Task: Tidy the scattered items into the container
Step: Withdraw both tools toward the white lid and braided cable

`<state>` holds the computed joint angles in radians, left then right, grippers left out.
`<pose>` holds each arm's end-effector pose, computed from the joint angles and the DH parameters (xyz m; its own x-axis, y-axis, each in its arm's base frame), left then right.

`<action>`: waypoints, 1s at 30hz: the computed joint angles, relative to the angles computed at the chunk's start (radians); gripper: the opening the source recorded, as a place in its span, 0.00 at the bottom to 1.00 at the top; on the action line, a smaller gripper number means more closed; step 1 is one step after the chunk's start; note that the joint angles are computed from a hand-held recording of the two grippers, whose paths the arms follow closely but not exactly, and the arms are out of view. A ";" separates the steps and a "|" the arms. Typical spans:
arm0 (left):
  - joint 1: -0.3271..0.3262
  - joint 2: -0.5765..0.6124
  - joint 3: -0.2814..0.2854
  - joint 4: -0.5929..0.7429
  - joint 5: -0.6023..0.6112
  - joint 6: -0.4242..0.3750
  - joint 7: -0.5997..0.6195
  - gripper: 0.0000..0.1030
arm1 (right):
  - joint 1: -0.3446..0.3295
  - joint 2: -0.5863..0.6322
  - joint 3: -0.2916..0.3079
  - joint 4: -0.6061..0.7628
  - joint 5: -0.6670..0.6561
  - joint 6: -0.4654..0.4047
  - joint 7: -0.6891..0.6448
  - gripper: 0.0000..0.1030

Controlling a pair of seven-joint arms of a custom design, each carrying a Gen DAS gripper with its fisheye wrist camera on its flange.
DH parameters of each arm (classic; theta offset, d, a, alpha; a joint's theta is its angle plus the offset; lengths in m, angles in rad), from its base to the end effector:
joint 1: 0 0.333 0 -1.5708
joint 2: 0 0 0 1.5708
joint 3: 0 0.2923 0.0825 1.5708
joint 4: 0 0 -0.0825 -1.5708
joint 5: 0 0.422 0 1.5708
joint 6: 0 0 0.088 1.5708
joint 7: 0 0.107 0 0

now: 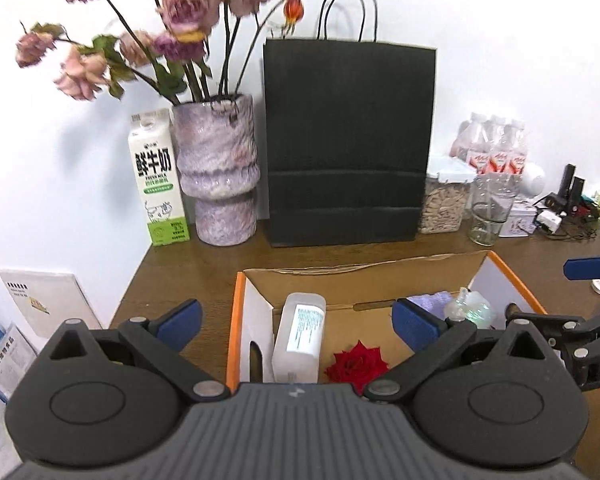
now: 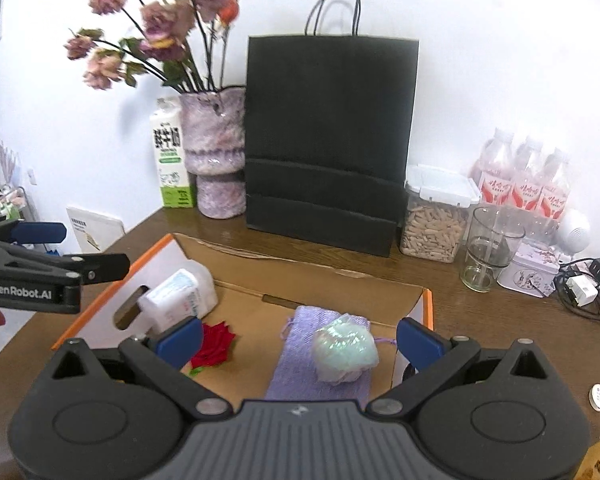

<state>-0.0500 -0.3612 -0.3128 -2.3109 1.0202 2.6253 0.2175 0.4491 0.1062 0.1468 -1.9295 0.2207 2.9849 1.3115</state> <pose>0.4865 -0.2158 0.5054 0.2309 -0.9723 -0.0365 -0.5173 -0.0909 -0.8510 0.5604 0.3575 0.5077 0.6026 -0.7980 -0.0016 -0.4616 -0.3469 -0.8164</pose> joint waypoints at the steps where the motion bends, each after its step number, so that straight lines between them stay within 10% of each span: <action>1: -0.002 -0.024 -0.004 -0.021 0.008 0.001 -0.011 1.00 | -0.001 -0.021 0.005 -0.030 0.013 0.017 -0.012 1.00; 13: -0.026 -0.294 -0.090 -0.276 0.012 0.028 -0.120 1.00 | 0.118 -0.249 -0.040 -0.362 0.451 0.191 -0.379 1.00; 20: -0.077 -0.376 -0.135 -0.386 -0.056 0.003 -0.162 1.00 | 0.334 -0.343 -0.216 -0.524 0.521 0.291 -0.417 1.00; 30: -0.188 -0.441 -0.142 -0.504 -0.229 -0.030 -0.182 1.00 | 0.163 -0.403 -0.013 -0.691 0.463 0.342 -0.276 1.00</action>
<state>-0.2381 -0.8026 -0.4551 -2.8145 0.7915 2.5954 0.0353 0.6124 -0.2964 0.1342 -2.6205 0.6841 3.3266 1.0356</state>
